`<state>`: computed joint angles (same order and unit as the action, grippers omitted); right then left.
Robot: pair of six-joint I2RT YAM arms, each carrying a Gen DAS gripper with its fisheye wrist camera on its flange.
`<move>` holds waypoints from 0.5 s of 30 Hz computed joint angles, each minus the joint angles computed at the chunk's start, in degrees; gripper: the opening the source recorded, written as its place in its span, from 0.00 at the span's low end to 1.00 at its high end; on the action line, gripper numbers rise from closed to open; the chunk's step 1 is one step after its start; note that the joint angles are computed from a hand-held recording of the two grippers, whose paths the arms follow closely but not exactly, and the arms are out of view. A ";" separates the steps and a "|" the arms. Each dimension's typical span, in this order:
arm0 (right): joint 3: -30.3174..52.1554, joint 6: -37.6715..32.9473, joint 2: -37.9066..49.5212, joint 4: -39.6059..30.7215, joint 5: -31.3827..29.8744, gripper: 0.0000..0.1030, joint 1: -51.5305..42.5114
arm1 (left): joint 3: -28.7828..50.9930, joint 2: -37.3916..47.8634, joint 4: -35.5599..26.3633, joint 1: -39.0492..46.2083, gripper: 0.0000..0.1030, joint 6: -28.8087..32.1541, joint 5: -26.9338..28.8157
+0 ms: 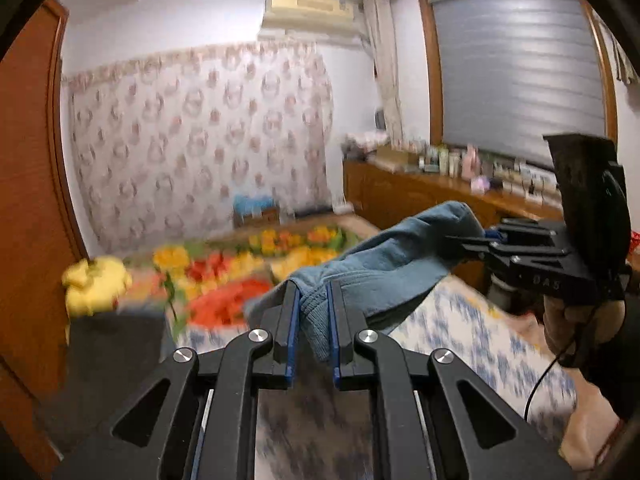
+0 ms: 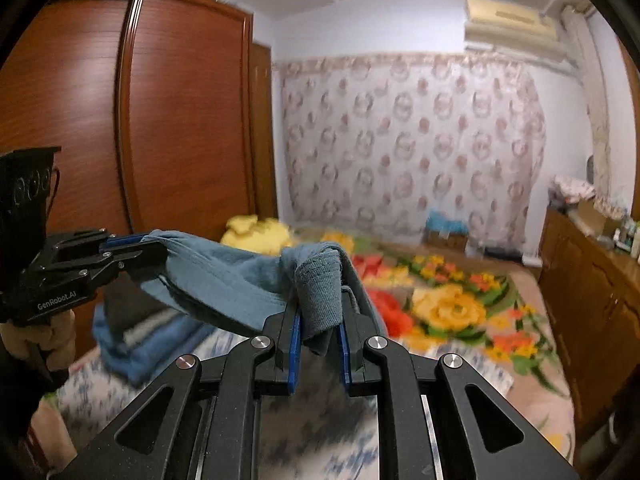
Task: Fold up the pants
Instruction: 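Lower the held shorts back onto the bed with both tools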
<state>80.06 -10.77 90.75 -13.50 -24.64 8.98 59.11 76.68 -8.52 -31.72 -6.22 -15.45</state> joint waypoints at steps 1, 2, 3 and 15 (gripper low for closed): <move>-2.18 -0.48 -0.47 -0.42 0.40 0.15 0.59 | -1.68 -0.58 0.05 -0.40 0.13 -0.84 -0.15; -2.78 -0.92 -0.43 -1.32 0.38 0.15 0.73 | -5.40 -2.04 0.74 -0.71 0.13 -2.08 0.09; -3.95 -1.32 -1.00 -2.40 0.57 0.15 1.02 | -8.22 -3.22 1.04 -1.13 0.13 -3.28 0.30; -23.18 0.09 -12.96 -4.91 2.39 0.15 4.69 | -24.19 -13.80 -0.59 -10.23 0.13 -12.96 -3.86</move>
